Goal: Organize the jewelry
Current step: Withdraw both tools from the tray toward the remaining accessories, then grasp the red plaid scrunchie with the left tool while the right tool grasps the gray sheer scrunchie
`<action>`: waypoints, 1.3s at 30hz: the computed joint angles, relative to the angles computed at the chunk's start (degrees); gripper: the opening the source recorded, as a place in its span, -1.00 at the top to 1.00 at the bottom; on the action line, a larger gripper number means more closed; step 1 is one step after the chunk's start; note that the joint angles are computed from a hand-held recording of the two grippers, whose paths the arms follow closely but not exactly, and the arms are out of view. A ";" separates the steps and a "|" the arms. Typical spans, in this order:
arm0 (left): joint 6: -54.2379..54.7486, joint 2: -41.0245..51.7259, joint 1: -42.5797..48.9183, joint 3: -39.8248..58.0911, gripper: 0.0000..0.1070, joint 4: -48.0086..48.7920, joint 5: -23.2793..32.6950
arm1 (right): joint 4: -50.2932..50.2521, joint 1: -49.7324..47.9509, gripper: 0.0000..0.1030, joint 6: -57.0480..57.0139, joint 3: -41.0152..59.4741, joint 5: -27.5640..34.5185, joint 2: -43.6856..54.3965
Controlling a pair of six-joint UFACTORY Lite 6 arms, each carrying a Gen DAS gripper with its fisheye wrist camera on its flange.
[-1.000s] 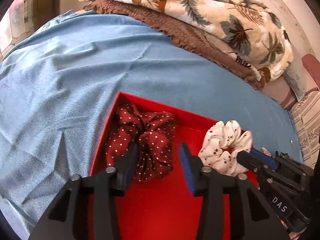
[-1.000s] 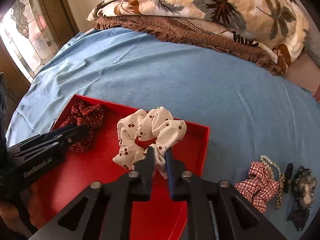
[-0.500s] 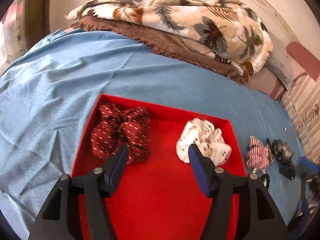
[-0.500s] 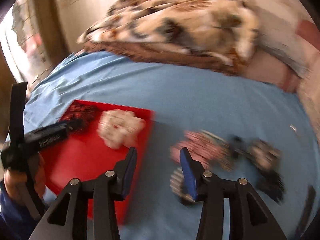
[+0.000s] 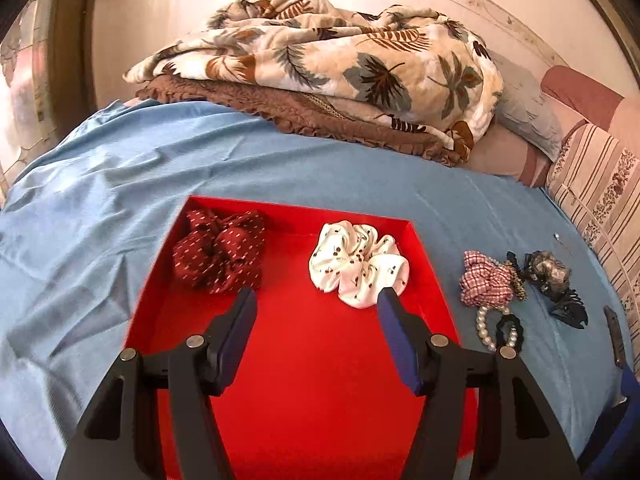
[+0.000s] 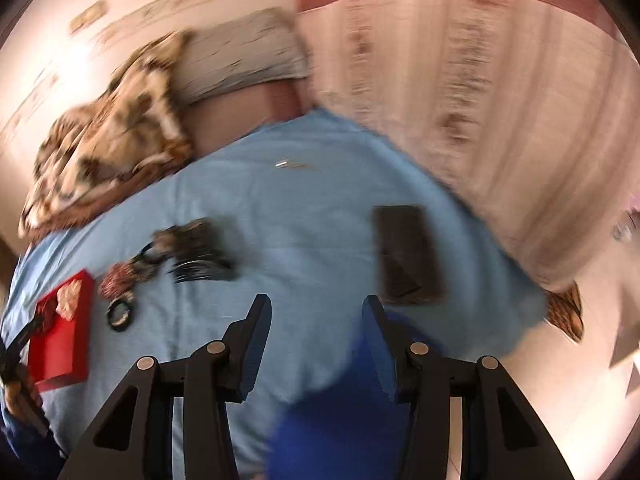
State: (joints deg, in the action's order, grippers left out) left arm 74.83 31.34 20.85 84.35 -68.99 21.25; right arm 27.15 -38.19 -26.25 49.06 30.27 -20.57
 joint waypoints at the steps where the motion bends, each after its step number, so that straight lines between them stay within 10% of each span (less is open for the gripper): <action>1: -1.03 -1.90 0.11 -1.87 -0.17 0.99 -0.14 | 2.68 -2.85 -0.03 -3.74 -0.05 1.17 -0.45; 11: -6.39 -22.26 -1.72 -21.95 -0.33 5.61 -0.03 | 20.43 -35.69 -0.20 -37.48 3.63 15.82 -2.97; 26: -10.64 -34.23 -17.95 -34.48 -0.33 5.96 -2.49 | 14.21 -33.17 -0.34 -44.41 8.97 22.81 -4.15; 39: -44.82 -34.32 -17.10 -29.91 -0.33 37.95 -3.77 | 27.55 10.19 -0.37 -35.16 9.61 4.91 18.44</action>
State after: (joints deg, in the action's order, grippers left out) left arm 30.00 -2.98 3.74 54.45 -31.04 17.49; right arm 54.69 -28.00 -61.41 58.67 35.19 -2.12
